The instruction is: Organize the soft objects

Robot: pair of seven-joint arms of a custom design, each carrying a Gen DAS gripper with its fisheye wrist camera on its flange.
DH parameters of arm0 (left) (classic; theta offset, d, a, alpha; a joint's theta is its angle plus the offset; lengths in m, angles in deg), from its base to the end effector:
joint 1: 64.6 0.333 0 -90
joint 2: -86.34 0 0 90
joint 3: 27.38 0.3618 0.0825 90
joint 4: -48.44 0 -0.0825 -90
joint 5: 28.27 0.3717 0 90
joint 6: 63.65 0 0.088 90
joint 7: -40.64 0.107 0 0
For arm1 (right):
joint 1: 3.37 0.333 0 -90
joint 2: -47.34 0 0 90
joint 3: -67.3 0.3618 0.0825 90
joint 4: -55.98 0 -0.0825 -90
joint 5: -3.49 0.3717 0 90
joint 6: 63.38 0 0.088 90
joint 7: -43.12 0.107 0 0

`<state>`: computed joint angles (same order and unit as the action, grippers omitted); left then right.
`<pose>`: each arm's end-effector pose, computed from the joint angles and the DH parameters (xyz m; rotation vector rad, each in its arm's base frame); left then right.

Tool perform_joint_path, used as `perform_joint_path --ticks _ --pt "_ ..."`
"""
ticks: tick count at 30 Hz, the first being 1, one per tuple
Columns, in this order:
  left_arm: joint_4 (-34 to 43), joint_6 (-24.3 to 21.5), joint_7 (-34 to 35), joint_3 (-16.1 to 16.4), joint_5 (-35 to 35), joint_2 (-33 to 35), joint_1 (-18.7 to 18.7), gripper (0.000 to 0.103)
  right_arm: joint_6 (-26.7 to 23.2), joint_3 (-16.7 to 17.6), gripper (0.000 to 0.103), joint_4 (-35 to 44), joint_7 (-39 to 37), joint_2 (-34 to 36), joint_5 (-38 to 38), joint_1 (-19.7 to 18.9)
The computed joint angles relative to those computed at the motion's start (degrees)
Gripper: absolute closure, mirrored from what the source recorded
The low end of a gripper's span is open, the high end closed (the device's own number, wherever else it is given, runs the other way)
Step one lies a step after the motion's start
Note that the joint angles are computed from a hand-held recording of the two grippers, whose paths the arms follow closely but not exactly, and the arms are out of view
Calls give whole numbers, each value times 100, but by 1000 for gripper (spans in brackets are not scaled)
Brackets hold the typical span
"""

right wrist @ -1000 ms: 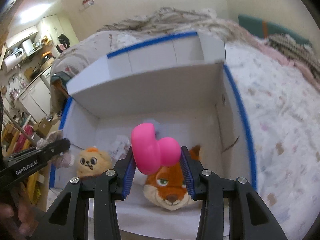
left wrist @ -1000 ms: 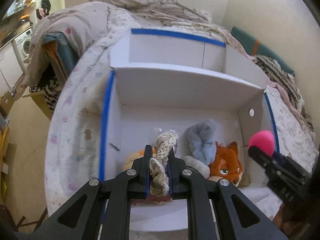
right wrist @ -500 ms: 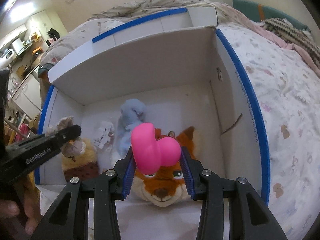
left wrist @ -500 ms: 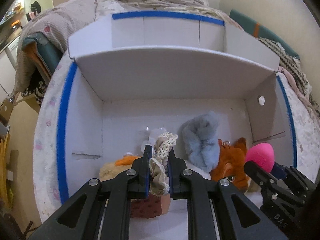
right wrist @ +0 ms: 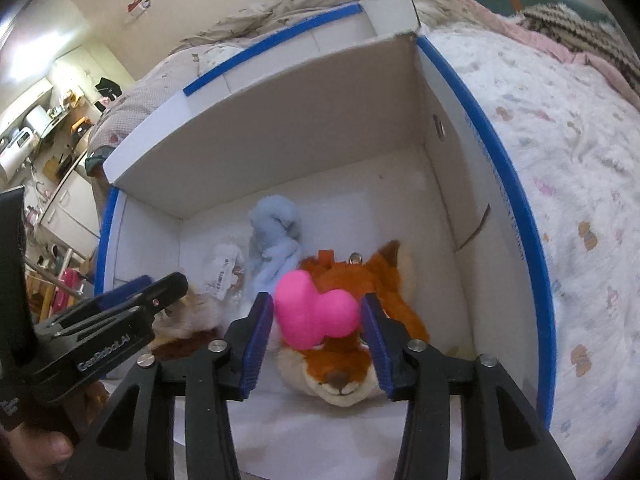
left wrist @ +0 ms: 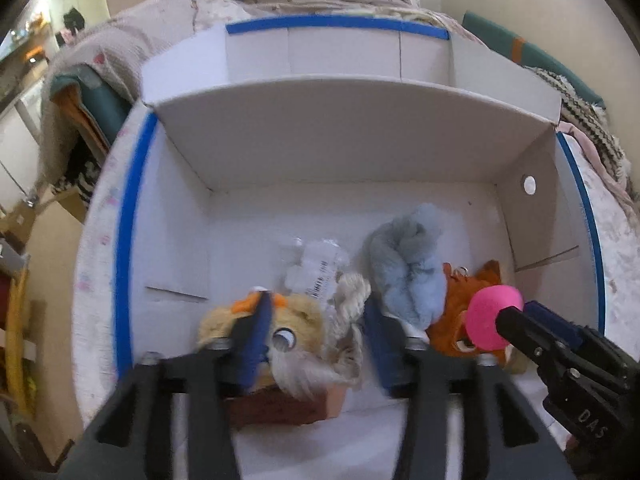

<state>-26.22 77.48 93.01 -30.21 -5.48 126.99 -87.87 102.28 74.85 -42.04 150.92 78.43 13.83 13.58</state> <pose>0.7192 -0.3395 0.4118 -1.8883 1.9523 -0.5137 0.6772 0.2771 0.3974 -1.6863 1.8354 -0.1448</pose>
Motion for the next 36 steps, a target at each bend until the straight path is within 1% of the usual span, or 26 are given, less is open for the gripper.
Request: perform_joint_path --ticks 1,2,3,4,5,6,7,8,10,13,16,17,19,20,21,22,23,25,27,29,30,31,33,34,36 --pt "-83 73 -91 59 61 -55 -35 35 21 -109 45 -12 66 -24 -82 93" --pt "-176 160 -209 129 144 -123 -73 34 56 -177 41 -38 120 -53 -138 147" --pt "-257 226 -310 182 225 -185 -102 34 113 -150 40 -62 122 -73 -134 132" --pt "-303 251 -328 174 253 -228 -88 34 140 -39 39 -60 46 -76 -82 44" --pt "-328 256 -327 152 259 -254 -68 34 146 -5 35 -51 18 -77 -67 20" --pt "-392 291 -328 121 245 -307 -31 34 134 -40 32 -48 35 -90 -92 48" --pt "-473 366 -349 105 243 -360 -4 34 139 -124 26 -59 101 -109 -141 116" --pt "-541 433 -389 111 263 -405 4 34 171 -146 24 -82 139 -125 -151 130" --pt "-714 532 -537 170 371 -527 -33 34 256 -79 22 -141 132 -156 -108 72" --pt "-965 649 -579 128 413 -701 14 34 334 -27 22 -211 130 -200 -64 29" --pt "-1207 731 -638 107 453 -865 53 34 458 112 21 -326 55 -269 41 -70" --pt "-1313 774 -679 122 498 -935 53 34 477 137 15 -351 22 -292 50 -81" --pt "-1403 755 -824 206 674 -1012 -17 34 483 -16 3 -444 106 -377 -44 62" --pt "-1450 702 -930 268 813 -1054 -75 34 603 15 3 -533 96 -427 -31 53" --pt "-1537 698 -1045 319 969 -1125 -117 34 707 131 3 -614 24 -475 24 -28" --pt "-1658 753 -1141 327 1085 -1208 -117 34 754 138 3 -671 17 -522 24 -25" --pt "-1762 783 -1220 320 1177 -1280 -105 34 838 96 0 -760 41 -582 1 20" --pt "-1934 764 -1419 332 1385 -1416 -116 34 982 -47 0 -924 161 -688 -75 157" --pt "-2146 788 -1668 340 1635 -1582 -117 34 1080 -14 0 -1108 216 -801 -78 155" --pt "-2427 983 -1736 237 1766 -1767 1 31 1126 -15 0 -1259 265 -900 -105 176" --pt "-2632 1178 -1643 137 1748 -1887 113 29 1156 -25 0 -1336 292 -949 -125 197" --pt "-2741 1237 -1650 106 1781 -1957 147 27 1171 -44 0 -1402 328 -998 -150 228" --pt "-3037 1329 -1759 79 1882 -2170 186 25 1243 54 0 -1549 290 -1101 -152 174" --pt "-3129 1363 -1800 47 1899 -2239 220 24 1270 -103 0 -1622 367 -1165 -257 324" --pt "-3424 1480 -1972 8 1961 -2455 287 19 1400 -659 0 -1829 661 -1316 -611 833"
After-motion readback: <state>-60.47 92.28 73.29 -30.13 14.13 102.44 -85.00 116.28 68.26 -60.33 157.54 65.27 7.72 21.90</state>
